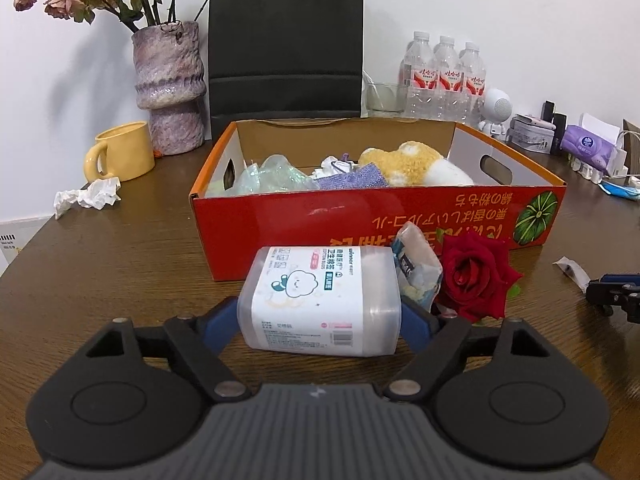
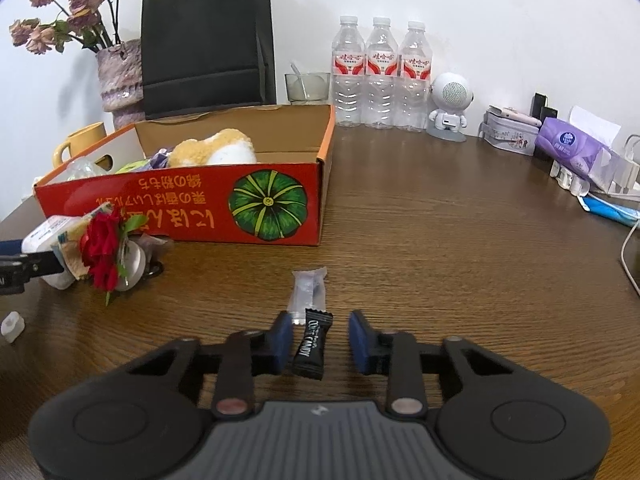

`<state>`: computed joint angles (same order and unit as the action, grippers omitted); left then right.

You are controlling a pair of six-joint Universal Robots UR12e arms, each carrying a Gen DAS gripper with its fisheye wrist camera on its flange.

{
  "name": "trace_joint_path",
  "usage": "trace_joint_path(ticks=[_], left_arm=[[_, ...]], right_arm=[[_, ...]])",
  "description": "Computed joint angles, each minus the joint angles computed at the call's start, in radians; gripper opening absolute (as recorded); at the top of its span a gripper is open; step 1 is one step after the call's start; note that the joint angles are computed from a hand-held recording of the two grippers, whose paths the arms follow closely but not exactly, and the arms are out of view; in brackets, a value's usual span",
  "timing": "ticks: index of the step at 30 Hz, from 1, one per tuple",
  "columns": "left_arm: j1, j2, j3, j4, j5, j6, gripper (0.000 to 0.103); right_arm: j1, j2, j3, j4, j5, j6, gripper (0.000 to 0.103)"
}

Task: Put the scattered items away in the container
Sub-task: 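Grasp the white wipes pack with the left gripper while the right grasps the black packet, then carry the wipes pack and black packet into the box and open both grippers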

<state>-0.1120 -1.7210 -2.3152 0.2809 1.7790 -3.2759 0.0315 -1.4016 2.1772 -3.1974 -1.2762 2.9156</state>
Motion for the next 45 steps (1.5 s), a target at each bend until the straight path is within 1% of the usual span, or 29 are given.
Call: trace_joint_path(ticks=[1, 2, 3, 6, 9, 14, 20, 23, 25, 28, 32, 34, 36, 38, 40, 41, 45], left_arm=[[-0.001, -0.001, 0.000, 0.002, 0.002, 0.001, 0.084], [-0.002, -0.001, -0.001, 0.005, 0.005, 0.001, 0.083], [-0.002, -0.001, -0.002, 0.009, 0.005, 0.002, 0.083], [-0.005, -0.003, -0.005, 0.021, 0.013, 0.004, 0.083], [-0.005, -0.002, -0.009, 0.033, 0.019, 0.000, 0.083], [0.001, 0.006, -0.021, 0.067, 0.010, -0.013, 0.083], [-0.001, 0.012, -0.033, 0.100, 0.021, -0.021, 0.083], [-0.007, 0.020, -0.047, 0.149, 0.039, -0.014, 0.083], [-0.014, 0.026, -0.053, 0.195, 0.060, -0.002, 0.083], [-0.016, 0.040, -0.046, 0.240, 0.068, 0.013, 0.083], [-0.009, 0.043, -0.005, 0.277, 0.062, 0.049, 0.083], [-0.004, 0.035, 0.028, 0.279, 0.058, 0.059, 0.083], [-0.001, 0.019, 0.064, 0.275, 0.062, 0.061, 0.083], [0.005, -0.001, 0.099, 0.258, 0.062, 0.049, 0.083], [0.014, -0.025, 0.132, 0.233, 0.053, 0.027, 0.083], [0.016, -0.039, 0.148, 0.217, 0.055, 0.018, 0.083], [0.030, -0.093, 0.207, 0.133, 0.042, -0.016, 0.083]], right_arm=[[0.001, 0.000, 0.001, -0.002, -0.001, -0.002, 0.018], [0.001, -0.001, 0.003, -0.004, 0.000, -0.004, 0.013], [0.001, -0.003, 0.005, -0.007, 0.002, -0.008, 0.011], [0.007, -0.003, 0.014, -0.026, -0.009, -0.011, 0.010], [0.003, -0.007, 0.020, -0.030, 0.007, -0.005, 0.010], [-0.005, -0.014, 0.031, -0.055, 0.031, 0.014, 0.010], [-0.005, -0.021, 0.040, -0.072, 0.046, 0.019, 0.010], [-0.007, -0.027, 0.045, -0.088, 0.061, 0.025, 0.010], [-0.007, -0.031, 0.047, -0.112, 0.074, 0.027, 0.010], [-0.003, -0.034, 0.036, -0.154, 0.097, 0.037, 0.010], [0.011, -0.020, -0.014, -0.209, 0.132, 0.056, 0.010], [0.025, -0.006, -0.048, -0.231, 0.137, 0.064, 0.010], [0.042, 0.018, -0.097, -0.233, 0.135, 0.071, 0.010], [0.057, 0.041, -0.146, -0.206, 0.128, 0.071, 0.010], [0.078, 0.073, -0.201, -0.170, 0.095, 0.066, 0.010], [0.090, 0.091, -0.225, -0.155, 0.070, 0.066, 0.010], [0.114, 0.163, -0.313, -0.083, 0.035, 0.088, 0.010]])
